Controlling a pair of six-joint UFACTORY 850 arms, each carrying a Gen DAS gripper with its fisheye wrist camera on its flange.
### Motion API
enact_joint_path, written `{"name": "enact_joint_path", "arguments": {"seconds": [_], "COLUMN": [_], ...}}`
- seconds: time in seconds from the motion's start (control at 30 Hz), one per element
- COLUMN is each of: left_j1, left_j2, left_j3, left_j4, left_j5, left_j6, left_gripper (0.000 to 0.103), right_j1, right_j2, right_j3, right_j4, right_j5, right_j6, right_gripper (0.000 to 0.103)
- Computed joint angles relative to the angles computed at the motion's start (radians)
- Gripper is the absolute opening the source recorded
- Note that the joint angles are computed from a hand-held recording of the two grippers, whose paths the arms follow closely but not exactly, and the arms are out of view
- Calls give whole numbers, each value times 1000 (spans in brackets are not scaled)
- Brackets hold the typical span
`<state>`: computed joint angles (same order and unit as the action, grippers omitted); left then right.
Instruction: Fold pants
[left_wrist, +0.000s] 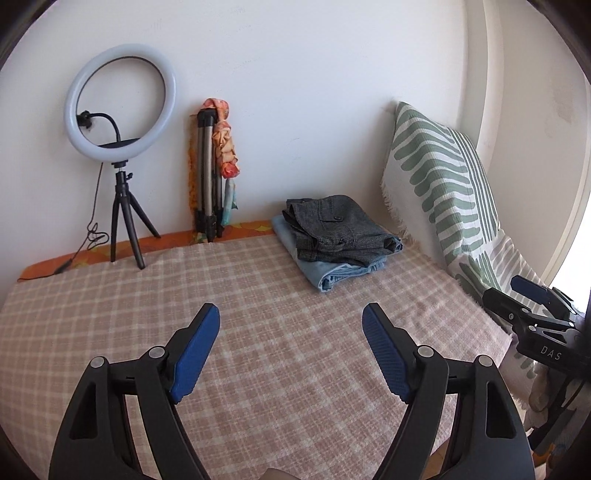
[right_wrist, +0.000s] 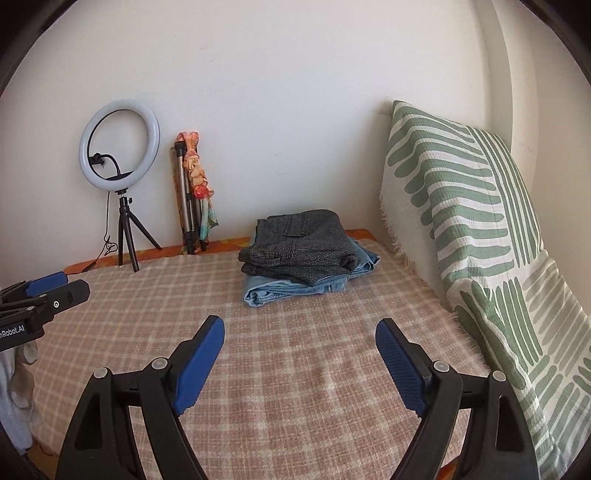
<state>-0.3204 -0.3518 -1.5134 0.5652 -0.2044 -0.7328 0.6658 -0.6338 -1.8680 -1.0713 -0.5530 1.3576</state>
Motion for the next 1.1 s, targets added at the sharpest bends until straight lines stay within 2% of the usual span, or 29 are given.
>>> {"name": "enact_joint_path", "arguments": {"seconds": [0.13,0.27,0.5,0.63,0.73,1.1], "left_j1": [-9,-18,-30,-25,-27,-28], "left_j2": [4,4,-3,-1,4,9], "left_j3": [8,9,6,7,13,18], "left_j4": [69,42,153,106,149,146], "left_j5": [5,-5,-44,-41,-36,-36], "left_j6": [-51,-11,-91,-58,-101,-98], "left_gripper": [80,80,80,81,81,81], "right_j1": [6,13,19,18,19,18], "right_j2": [21,33,18,15,13,12], "right_j3": [35,59,42,41,39,38], "right_j4": [-48,-91,-79,-76,-80,-84], "right_j5": [-17,-39,-65,-66,-69,-66], "right_j6": [83,155,133,134,136,139], "right_gripper": [86,86,86,86,86,86]}}
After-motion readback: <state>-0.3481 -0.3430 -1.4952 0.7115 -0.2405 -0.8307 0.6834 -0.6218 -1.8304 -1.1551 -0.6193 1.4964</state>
